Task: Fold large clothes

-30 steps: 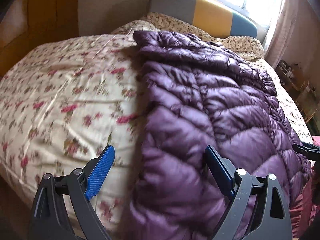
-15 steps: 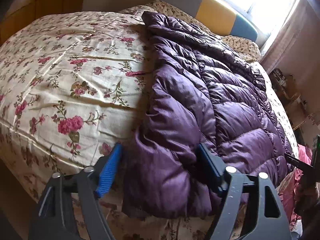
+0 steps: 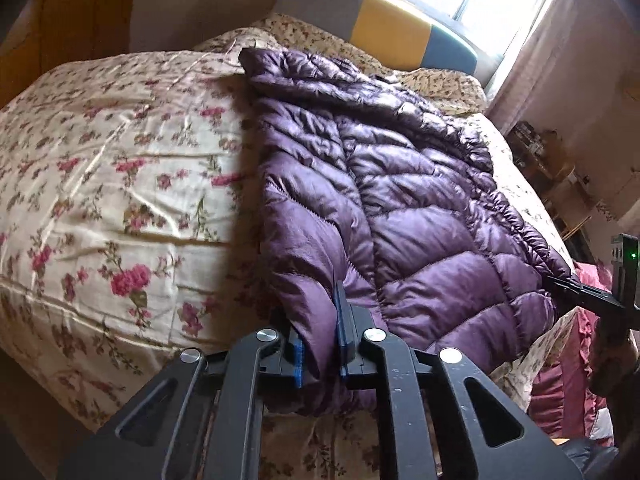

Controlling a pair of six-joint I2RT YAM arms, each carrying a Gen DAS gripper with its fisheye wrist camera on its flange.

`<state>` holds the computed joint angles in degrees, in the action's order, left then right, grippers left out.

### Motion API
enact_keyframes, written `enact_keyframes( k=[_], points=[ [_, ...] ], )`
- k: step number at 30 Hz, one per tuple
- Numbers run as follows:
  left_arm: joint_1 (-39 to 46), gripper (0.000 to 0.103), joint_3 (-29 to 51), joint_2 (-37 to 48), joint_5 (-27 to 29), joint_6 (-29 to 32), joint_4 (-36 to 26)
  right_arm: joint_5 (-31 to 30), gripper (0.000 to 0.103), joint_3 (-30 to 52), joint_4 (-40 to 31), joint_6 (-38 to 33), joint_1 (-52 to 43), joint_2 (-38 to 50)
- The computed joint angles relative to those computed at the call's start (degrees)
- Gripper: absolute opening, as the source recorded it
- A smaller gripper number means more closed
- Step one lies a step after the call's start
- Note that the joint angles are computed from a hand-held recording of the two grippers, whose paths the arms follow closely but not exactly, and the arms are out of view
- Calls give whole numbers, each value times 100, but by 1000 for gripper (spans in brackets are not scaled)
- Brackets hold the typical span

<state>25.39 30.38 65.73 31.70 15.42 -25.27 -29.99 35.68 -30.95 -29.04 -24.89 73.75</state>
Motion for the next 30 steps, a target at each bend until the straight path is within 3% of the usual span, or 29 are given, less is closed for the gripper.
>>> enact_keyframes(
  k=[8,15,23,30],
  points=[
    [-229,7,682,197,248,-498,40,-226,13,504,30,489,300,-403],
    [-554,7,1573,962,300,-1155,545,-137,13,1321,596,1235,758,93],
    [-903,7,3284,2588,30,-1675,1018,265,13,2800,1276,1929,1192,1594],
    [-1311,6,5397,4244,-529,-2009,762,656,13,4788,1386,2504,1480,3390]
  ],
)
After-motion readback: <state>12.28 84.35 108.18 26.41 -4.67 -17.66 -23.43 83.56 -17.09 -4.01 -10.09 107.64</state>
